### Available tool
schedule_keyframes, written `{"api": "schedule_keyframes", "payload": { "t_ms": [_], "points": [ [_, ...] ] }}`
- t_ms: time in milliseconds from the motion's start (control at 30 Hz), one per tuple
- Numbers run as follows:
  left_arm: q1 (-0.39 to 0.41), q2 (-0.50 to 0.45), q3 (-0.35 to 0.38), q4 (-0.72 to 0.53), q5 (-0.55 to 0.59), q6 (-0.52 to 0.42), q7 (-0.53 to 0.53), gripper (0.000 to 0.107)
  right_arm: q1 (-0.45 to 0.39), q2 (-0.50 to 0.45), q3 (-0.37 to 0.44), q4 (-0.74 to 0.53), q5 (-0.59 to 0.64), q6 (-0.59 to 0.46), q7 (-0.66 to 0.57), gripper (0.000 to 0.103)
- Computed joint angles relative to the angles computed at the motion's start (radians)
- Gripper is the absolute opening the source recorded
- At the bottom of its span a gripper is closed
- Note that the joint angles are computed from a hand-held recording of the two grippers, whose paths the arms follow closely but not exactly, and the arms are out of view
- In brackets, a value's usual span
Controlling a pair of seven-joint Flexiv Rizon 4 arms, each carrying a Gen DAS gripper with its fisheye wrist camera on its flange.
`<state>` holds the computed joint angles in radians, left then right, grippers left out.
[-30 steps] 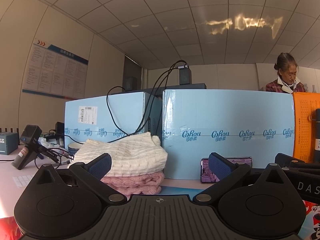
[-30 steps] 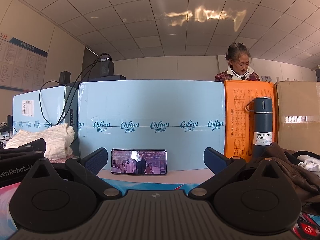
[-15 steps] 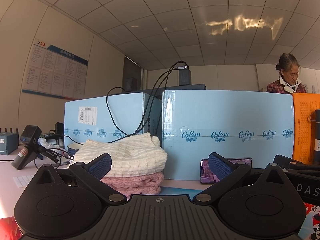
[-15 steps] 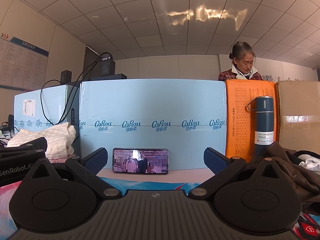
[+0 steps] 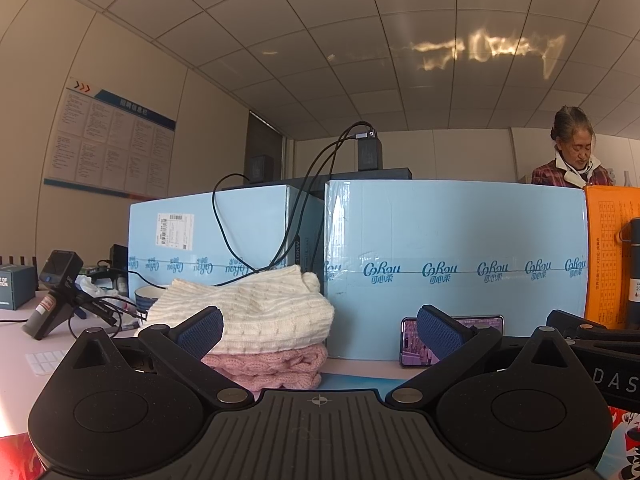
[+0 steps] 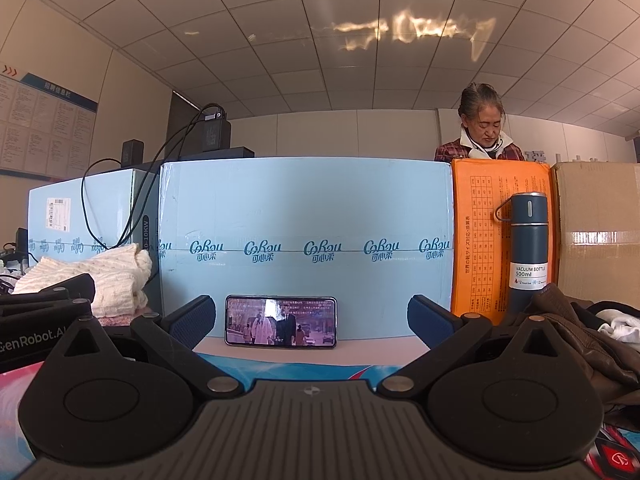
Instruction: Fold clothes
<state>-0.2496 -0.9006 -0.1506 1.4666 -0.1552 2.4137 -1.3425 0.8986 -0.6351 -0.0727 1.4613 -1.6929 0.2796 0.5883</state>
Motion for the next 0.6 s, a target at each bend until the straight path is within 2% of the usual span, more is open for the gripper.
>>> {"api": "schedule_keyframes", "payload": {
  "t_ms": [600],
  "points": [
    [0.001,0.002,0.0,0.005,0.003,0.014,-0.006,0.103,0.001,-0.002,-0.001,-0.002,0.0,-0.003,-0.002,0.103]
  ]
}}
